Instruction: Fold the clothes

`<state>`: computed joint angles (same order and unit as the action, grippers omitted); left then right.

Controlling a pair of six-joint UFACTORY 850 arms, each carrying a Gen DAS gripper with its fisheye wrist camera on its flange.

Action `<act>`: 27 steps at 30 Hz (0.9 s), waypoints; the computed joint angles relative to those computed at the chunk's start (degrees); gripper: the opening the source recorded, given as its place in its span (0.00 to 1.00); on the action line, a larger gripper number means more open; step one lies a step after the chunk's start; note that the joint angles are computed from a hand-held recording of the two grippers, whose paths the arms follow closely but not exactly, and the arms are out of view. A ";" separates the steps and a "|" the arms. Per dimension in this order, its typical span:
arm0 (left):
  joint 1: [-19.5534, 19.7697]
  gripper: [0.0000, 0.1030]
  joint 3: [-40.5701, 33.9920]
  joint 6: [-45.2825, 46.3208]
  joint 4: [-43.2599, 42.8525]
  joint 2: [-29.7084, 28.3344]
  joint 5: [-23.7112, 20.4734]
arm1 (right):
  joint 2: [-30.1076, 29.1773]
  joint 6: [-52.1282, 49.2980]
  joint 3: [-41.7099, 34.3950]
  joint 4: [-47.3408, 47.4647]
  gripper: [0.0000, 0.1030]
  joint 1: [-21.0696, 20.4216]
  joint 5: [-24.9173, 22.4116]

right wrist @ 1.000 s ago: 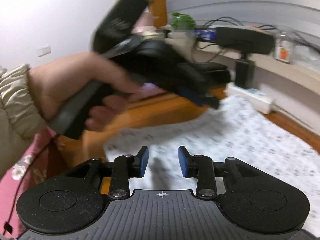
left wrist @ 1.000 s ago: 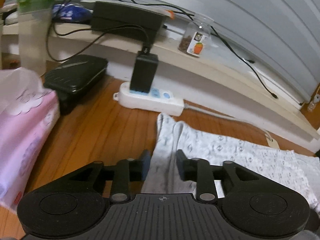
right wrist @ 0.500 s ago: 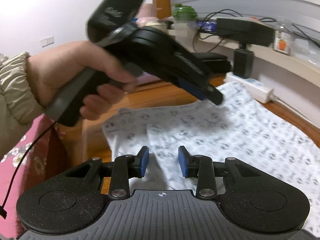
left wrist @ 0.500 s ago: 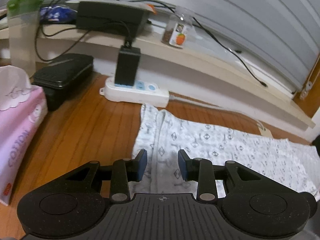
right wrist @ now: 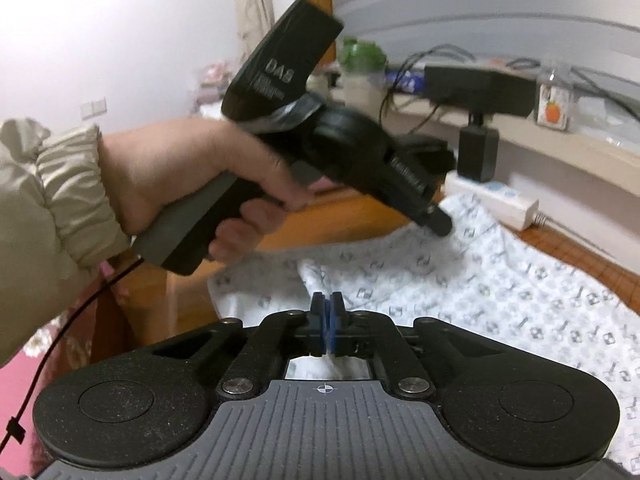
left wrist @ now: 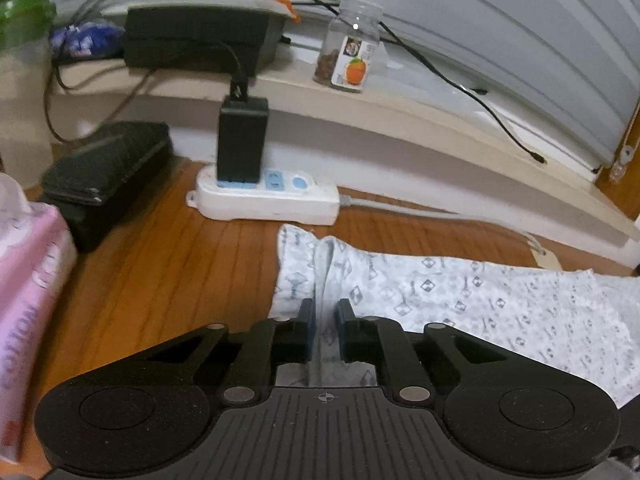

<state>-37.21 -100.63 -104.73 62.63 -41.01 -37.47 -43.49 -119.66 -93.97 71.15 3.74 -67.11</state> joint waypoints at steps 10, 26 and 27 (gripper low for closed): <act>-0.40 0.17 -0.24 -1.45 2.77 0.26 0.11 | 0.51 -0.15 0.66 0.80 0.03 -0.36 -0.61; 1.08 0.06 -2.03 3.24 0.11 -2.21 1.11 | -0.15 0.96 0.18 -3.91 0.04 1.61 5.23; 1.05 0.00 -1.58 2.49 0.72 -1.93 1.09 | -0.25 0.78 0.07 -3.45 0.02 1.54 4.86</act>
